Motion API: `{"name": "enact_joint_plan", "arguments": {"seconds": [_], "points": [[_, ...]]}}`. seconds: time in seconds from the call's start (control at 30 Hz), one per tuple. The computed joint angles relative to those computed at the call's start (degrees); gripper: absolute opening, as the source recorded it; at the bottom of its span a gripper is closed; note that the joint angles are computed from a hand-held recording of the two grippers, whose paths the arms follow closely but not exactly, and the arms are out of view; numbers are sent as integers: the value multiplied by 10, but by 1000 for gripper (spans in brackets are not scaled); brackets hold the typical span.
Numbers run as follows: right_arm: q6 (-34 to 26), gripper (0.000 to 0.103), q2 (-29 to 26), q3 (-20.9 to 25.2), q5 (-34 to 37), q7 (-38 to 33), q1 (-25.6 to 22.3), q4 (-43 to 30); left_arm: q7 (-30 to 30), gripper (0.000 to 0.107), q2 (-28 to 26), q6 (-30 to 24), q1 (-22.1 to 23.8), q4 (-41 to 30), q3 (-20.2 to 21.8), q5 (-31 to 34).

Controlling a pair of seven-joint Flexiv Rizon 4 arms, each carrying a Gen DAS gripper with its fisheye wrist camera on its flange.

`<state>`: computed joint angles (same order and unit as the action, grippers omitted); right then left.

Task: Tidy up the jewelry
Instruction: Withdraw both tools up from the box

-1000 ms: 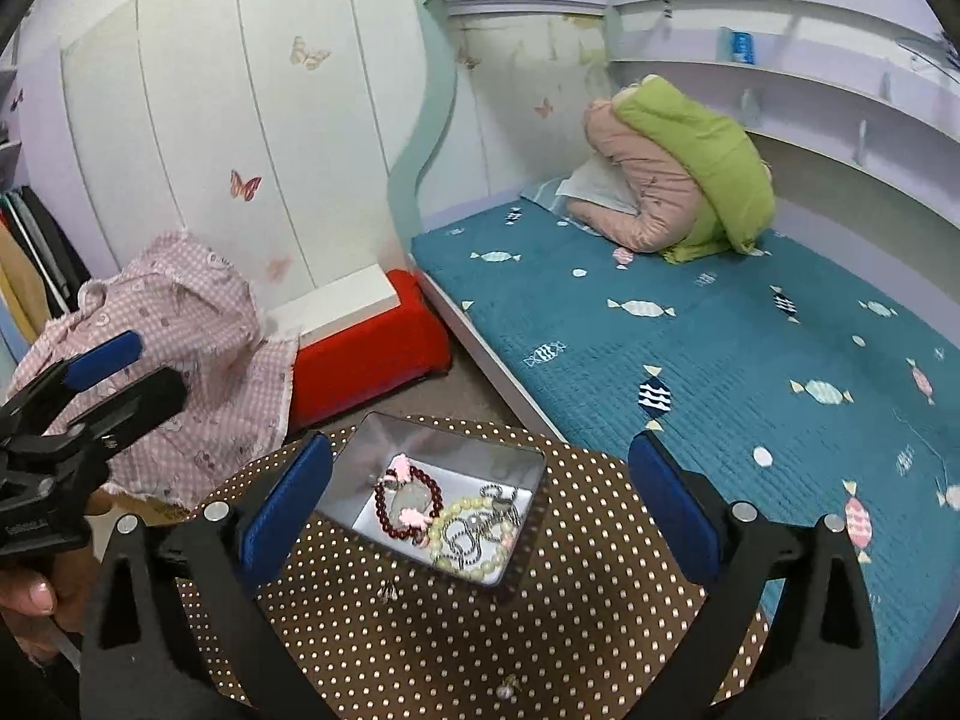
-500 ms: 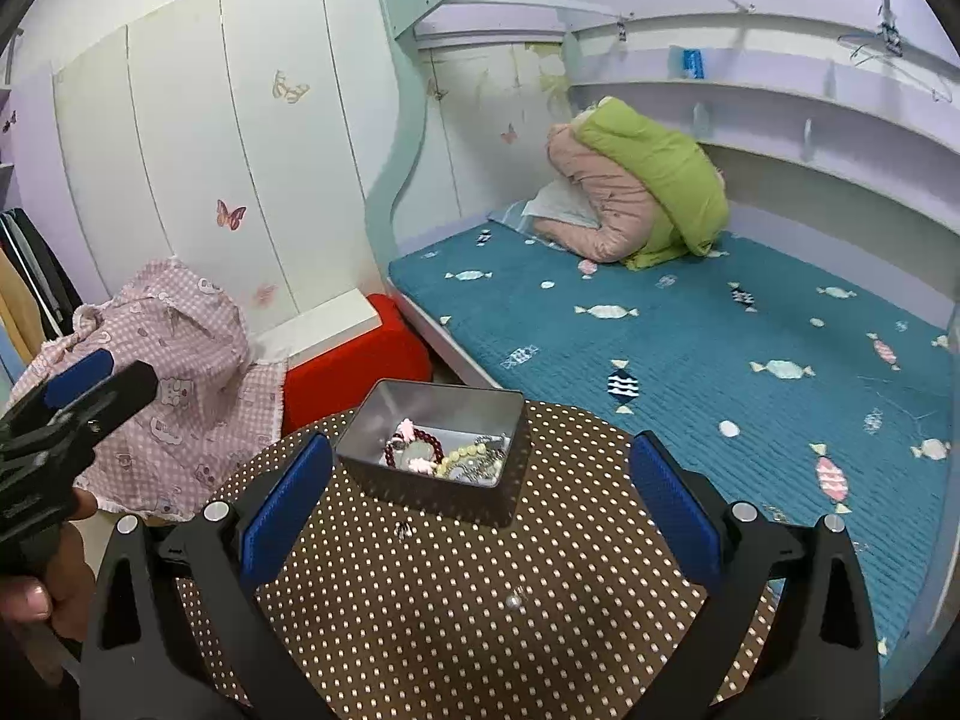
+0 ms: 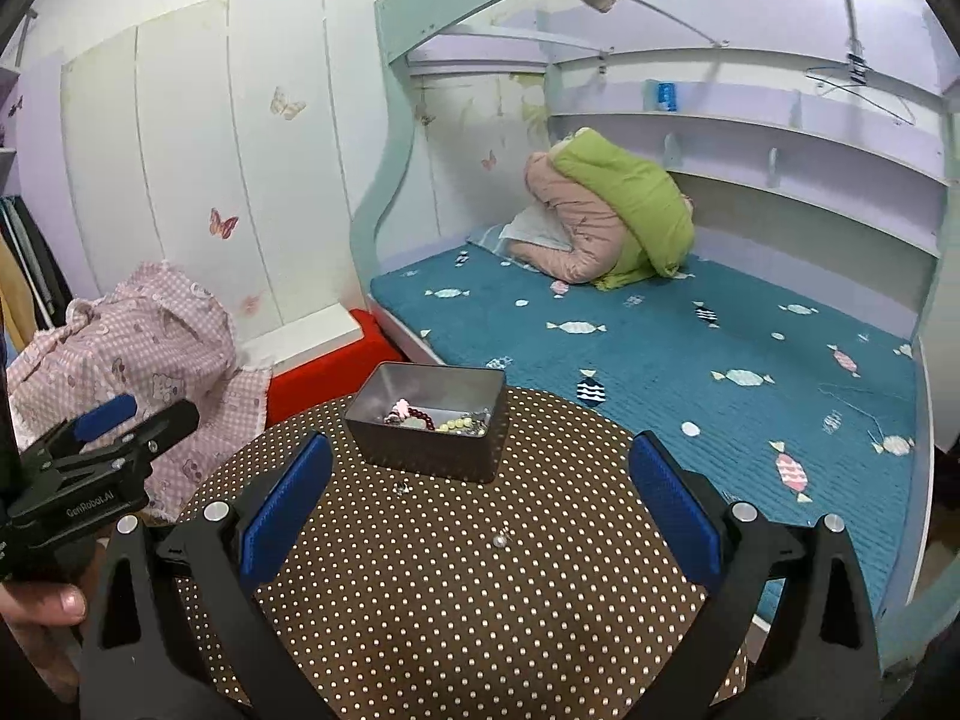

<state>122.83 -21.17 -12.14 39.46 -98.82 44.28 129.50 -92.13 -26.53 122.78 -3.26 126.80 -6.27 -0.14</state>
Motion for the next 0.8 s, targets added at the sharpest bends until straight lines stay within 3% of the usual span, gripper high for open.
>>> {"name": "enact_joint_plan", "arguments": {"seconds": [0.23,0.5,0.73,0.8], "points": [[10,95,-12,24,3,24,-14,27,-10,98,-2,1,-2,28,2,1],[-7,95,-29,4,-6,42,2,28,-5,98,-12,8,-12,39,10,-5],[-55,95,-73,-17,-69,89,-5,10,-4,98,-32,-4,-5,27,3,-5],[-79,95,-92,-10,-100,109,-26,-4,-3,98,-40,-11,0,20,-1,-4]]}}
